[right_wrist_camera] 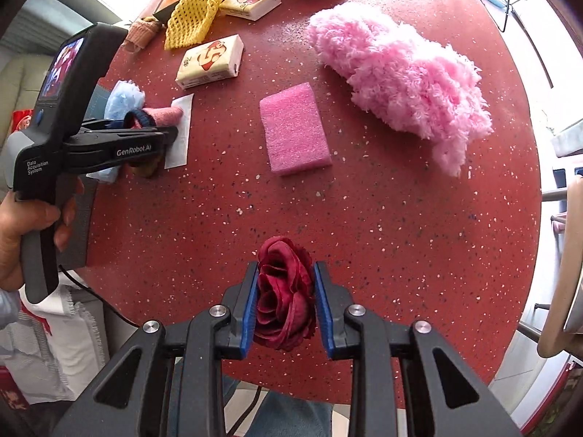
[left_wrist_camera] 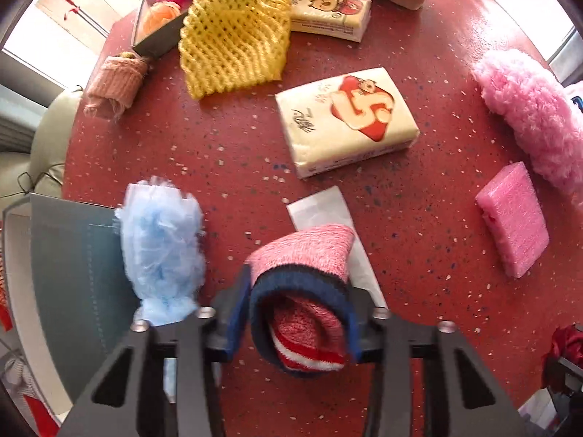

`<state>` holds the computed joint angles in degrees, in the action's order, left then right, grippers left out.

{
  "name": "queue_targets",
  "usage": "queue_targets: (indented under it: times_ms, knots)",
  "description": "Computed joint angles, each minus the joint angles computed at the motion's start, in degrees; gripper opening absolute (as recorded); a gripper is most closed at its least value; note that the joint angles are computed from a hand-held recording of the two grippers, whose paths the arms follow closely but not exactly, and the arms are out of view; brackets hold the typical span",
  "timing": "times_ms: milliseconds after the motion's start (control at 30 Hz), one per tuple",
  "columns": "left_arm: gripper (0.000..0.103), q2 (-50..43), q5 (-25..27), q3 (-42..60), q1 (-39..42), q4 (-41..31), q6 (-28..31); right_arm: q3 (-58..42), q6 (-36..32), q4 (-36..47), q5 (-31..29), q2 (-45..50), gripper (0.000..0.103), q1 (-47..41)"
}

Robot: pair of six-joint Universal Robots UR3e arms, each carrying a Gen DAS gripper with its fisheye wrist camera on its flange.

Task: Organize soft objects
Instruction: 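Grasp the pink-and-navy knit hat with the left tool while the right tool holds the rose, then carry the hat and rose over the white box with both tools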

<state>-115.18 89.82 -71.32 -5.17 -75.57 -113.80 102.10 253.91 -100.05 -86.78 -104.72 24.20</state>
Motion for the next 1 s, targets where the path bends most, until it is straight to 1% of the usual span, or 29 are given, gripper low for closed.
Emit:
queue_targets:
  times_ms: [67, 133, 233, 367, 467, 533, 600, 633, 667, 733, 867, 900, 1000]
  knots:
    - [0.031, -4.06, -1.08, 7.26, 0.62, -5.51, -1.06, -1.26, -0.57, 0.19, -0.13, 1.01, 0.031, -0.45]
    - [0.031, -5.25, -2.71, 12.25, 1.78, -11.25, -0.92, -2.01, -1.06, -0.21, -0.20, 1.86, 0.031, -1.00]
    - [0.031, -5.81, -5.42, 18.69, 4.25, -19.97, 1.68, -4.07, -0.76, 0.91, -0.26, 3.17, 0.031, -1.16]
    - [0.031, -4.67, -6.31, 24.02, 7.76, -30.34, 5.71, -7.28, -0.75, 2.61, 0.22, 5.36, 0.031, -1.49]
    - [0.031, -1.19, -5.78, 22.37, 10.21, -33.17, 10.30, -9.63, -1.09, 3.57, 0.82, 7.09, 0.031, -1.60]
    - [0.031, 2.71, -5.25, 20.20, 12.74, -35.65, 14.18, -11.61, -1.82, 4.13, 1.32, 8.58, 0.031, -1.61]
    - [0.031, 3.14, -5.01, 22.26, 14.17, -38.31, 16.63, -14.16, -2.99, 5.45, 1.43, 10.22, 0.031, -1.43]
    - [0.031, 5.74, -4.71, 21.43, 15.79, -40.19, 18.56, -15.96, -3.82, 6.31, 1.42, 11.37, 0.031, -1.39]
    - [0.031, 8.56, -4.25, 18.19, 16.70, -40.93, 19.80, -17.29, -4.42, 6.89, 1.32, 12.21, 0.031, -1.38]
    - [0.031, 10.30, -4.55, 17.89, 18.67, -42.43, 21.95, -20.41, -6.08, 8.29, 1.10, 14.10, 0.031, -1.61]
    - [0.031, 8.92, -6.49, 23.34, 20.91, -45.91, 24.93, -27.91, -9.50, 11.52, -0.47, 18.29, 0.031, -2.17]
    - [0.031, 7.98, -7.30, 25.17, 21.20, -46.46, 24.95, -30.19, -10.17, 12.44, -0.93, 19.56, 0.031, -2.15]
    - [0.031, 3.68, -9.52, 34.55, 22.59, -51.37, 24.25, -37.48, -12.25, 15.46, -2.31, 23.70, 0.031, -1.91]
